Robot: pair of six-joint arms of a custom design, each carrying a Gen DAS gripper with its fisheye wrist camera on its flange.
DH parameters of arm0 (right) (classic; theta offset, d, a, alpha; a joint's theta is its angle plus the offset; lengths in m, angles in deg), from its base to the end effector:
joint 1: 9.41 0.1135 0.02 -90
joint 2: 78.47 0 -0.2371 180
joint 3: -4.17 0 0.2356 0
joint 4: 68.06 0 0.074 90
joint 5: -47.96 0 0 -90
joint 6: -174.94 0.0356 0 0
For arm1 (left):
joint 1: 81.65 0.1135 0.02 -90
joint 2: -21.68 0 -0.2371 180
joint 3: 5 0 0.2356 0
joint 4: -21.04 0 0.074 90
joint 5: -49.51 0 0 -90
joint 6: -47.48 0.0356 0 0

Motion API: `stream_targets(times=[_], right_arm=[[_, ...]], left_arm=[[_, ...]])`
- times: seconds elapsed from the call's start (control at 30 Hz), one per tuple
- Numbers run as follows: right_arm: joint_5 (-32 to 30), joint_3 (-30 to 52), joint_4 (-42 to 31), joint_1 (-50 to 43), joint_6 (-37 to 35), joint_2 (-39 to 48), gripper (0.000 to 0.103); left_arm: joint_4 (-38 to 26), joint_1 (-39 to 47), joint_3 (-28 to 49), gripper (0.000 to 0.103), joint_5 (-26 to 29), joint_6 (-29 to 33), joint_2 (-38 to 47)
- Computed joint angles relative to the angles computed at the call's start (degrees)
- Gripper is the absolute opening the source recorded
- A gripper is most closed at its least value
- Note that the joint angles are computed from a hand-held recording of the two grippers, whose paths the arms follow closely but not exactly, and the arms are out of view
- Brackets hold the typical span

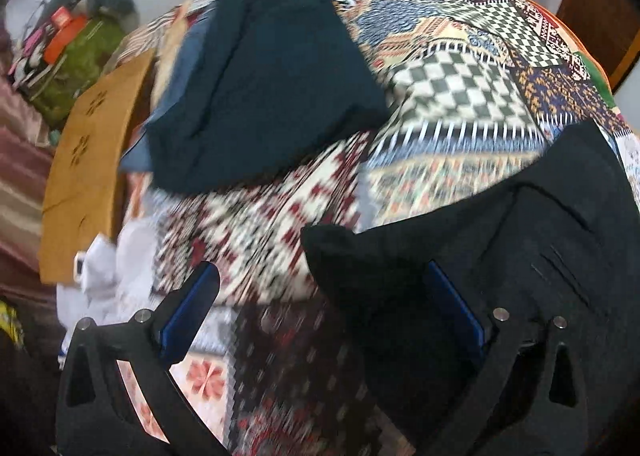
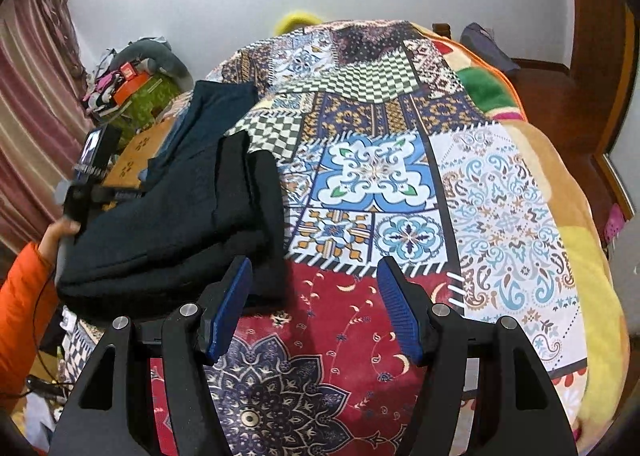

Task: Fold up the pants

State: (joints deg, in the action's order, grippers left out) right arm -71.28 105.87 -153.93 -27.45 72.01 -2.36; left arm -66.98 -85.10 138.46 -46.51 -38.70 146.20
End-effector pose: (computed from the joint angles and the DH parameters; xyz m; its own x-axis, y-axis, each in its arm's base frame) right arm 0.2219 -0.0540 0.3542 -0.8138 0.0597 -0.5781 -0.1458 0.9419 0.3025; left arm 0.4157 -0.0213 0.2831 -0.9288 0.1224 -0.3497 0.0845 0.9890 0.1215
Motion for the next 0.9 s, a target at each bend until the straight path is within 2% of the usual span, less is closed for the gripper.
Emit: stream_targets(times=[0.17,0.33,0.6,0.73,0.9], right_arm=[[-0.45,-0.31,0.10,1.85,0.28,-1.55,0.061],[-1.95,0.50,-0.92,3.80,0.77,-2.91,0.061],[-2.64,-0.01,-0.95,11.20,2.32,-4.87,0.061],[0.48,-4.58,0.62,13.77,2.05,-6.05,0.064],[-4.73,-5.96,-2.63,6.28,-2.61,-4.86,0.064]], left_arm=[[1.26,2.63,-16.08,0.103,3.30,-0.06,-13.27],[1.29,4.40,-27.67,0.103,8.62,0.23,-25.08],[3.73,-0.31,-37.58,0.103,12.85,-2.36,-36.29],[8.62,-2.79,-42.62,0.103,9.99,-3.31,-40.79],[11.21,-0.06,-47.78,0.102,5.02,-2.06,-45.41]])
